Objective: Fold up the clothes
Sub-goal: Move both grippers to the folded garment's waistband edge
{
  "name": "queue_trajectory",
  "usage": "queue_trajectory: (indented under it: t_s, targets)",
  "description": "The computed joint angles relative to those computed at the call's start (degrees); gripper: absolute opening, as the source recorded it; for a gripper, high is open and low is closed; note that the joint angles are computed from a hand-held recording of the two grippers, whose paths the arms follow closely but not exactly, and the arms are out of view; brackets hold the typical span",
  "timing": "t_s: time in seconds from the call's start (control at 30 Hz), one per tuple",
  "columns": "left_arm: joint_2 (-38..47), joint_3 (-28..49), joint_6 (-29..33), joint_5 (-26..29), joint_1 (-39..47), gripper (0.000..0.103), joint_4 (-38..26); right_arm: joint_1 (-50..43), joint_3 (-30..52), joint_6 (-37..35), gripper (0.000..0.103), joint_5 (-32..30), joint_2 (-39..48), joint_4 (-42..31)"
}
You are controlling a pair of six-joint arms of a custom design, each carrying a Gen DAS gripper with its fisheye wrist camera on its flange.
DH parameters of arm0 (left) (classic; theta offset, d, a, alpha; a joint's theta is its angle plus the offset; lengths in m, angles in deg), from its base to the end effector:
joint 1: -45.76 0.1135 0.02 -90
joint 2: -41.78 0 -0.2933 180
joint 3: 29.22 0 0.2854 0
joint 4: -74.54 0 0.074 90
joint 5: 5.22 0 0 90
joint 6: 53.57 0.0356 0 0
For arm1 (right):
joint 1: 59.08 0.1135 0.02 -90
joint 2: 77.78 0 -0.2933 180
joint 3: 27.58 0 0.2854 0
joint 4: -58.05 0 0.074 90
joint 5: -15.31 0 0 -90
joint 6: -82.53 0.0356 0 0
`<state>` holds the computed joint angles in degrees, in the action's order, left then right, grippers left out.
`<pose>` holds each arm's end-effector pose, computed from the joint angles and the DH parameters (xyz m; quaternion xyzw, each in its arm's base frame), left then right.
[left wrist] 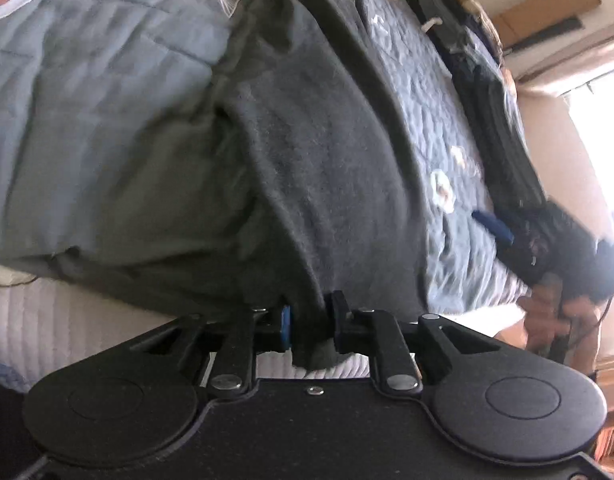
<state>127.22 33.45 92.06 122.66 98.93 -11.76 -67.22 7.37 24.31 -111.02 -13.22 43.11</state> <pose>0.1533 0.1682 0.1989 -0.0337 0.9337 -0.3137 0.1691 0.2161 -0.0096 0.1653 0.1860 0.8649 0.3566 0.3004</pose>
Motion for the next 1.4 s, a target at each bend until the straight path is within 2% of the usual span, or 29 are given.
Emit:
queue_trajectory:
  t_s: [0.1,0.13,0.2,0.23,0.3,0.37,0.43,0.5,0.57,0.63,0.73,0.87,0.93,1.23,1.4]
  targets:
    - [-3.61,1.80,10.75,-2.30,1.70,0.032,-5.34,3.64,3.00,-2.52,0.038,3.28,2.94,0.69]
    - [-4.34,2.99,14.31,-2.36,2.41,0.032,-7.48,4.74,4.08,-3.47,0.040,4.31,3.95,0.80]
    - [-4.53,6.25,20.40,0.03,3.92,0.036,-11.37,7.28,6.89,-4.89,0.047,6.23,6.74,2.06]
    - [-4.63,7.64,21.67,2.32,3.71,0.045,-11.18,8.43,8.33,-5.15,0.051,6.76,8.28,3.07]
    - [-6.78,8.35,19.25,7.04,0.35,0.056,-5.38,10.73,12.05,-6.27,0.053,7.44,12.17,4.91]
    - [-8.35,7.97,12.59,10.55,-4.25,0.056,4.60,13.13,16.77,-7.92,0.055,8.26,16.86,6.43]
    - [-8.97,6.17,1.27,12.48,-9.47,0.056,18.23,15.14,21.50,-9.26,0.057,9.30,21.39,7.52]
    - [-9.17,3.26,-13.45,10.90,-15.77,0.056,35.08,16.73,26.26,-9.66,0.058,10.46,26.01,8.47]
    - [-7.24,1.96,-22.81,7.92,-19.95,0.056,47.46,18.01,30.68,-10.65,0.059,12.03,30.44,8.41]
    - [-3.62,3.36,-28.41,5.13,-23.29,0.056,55.01,19.57,35.01,-12.40,0.060,14.07,35.10,8.19]
    - [1.49,5.61,-32.63,4.63,-25.44,0.056,61.25,20.42,40.17,-14.08,0.060,12.95,41.12,8.64]
    - [3.31,5.63,-30.54,7.82,-23.09,0.058,61.49,20.90,47.42,-17.53,0.061,11.22,48.25,6.55]
    - [4.03,5.65,-29.24,9.11,-22.02,0.059,61.33,20.51,48.86,-15.78,0.062,10.44,50.44,7.52]
    - [7.03,6.02,-30.41,8.97,-22.59,0.059,63.59,19.41,54.68,-16.81,0.067,8.93,57.14,7.13]
    - [7.20,5.77,-30.25,8.90,-22.79,0.061,63.62,20.50,58.54,-21.25,0.069,9.28,60.14,6.69]
